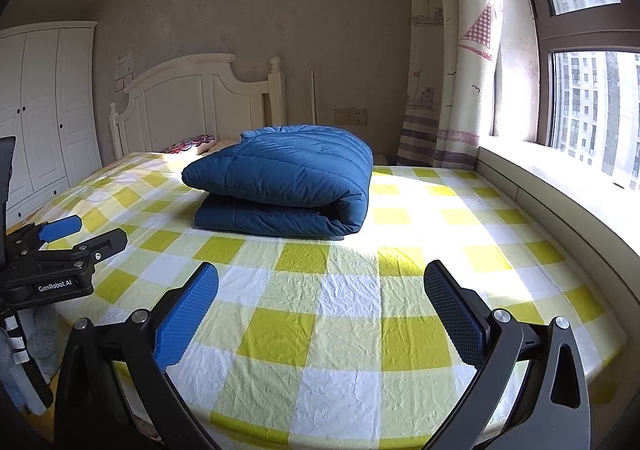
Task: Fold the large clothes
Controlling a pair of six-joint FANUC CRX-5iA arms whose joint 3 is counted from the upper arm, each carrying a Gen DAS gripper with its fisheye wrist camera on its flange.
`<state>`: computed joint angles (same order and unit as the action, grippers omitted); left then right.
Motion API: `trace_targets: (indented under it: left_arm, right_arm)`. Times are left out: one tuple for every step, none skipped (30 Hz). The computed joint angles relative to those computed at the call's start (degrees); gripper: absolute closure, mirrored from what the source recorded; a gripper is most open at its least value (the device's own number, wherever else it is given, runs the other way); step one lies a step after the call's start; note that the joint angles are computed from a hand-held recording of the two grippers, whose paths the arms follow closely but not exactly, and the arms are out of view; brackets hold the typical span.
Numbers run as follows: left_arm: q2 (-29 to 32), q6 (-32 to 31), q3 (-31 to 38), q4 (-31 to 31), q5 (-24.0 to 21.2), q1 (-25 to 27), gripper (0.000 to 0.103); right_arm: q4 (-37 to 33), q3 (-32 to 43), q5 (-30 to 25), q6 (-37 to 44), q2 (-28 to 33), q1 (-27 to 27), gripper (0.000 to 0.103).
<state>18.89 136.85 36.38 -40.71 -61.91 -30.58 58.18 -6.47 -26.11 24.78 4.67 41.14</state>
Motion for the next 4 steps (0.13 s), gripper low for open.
trace_targets:
  left_arm:
    - [-0.1,-1.8,0.8,3.4,-1.0,3.6,0.002]
    - [-0.1,-4.2,1.8,7.0,-2.1,7.8,0.002]
    - [0.2,-6.8,3.0,10.5,-3.1,12.2,0.002]
    - [1.3,-9.9,5.4,12.9,-5.2,16.4,0.002]
  right_arm:
    - [-3.3,2.7,-1.7,3.7,0.7,-1.0,0.004]
    - [-5.2,5.4,-3.8,5.9,1.4,-2.3,0.004]
    - [-6.9,8.8,-6.7,7.9,2.6,-4.0,0.004]
    - [-9.0,12.7,-9.8,10.1,3.8,-6.0,0.004]
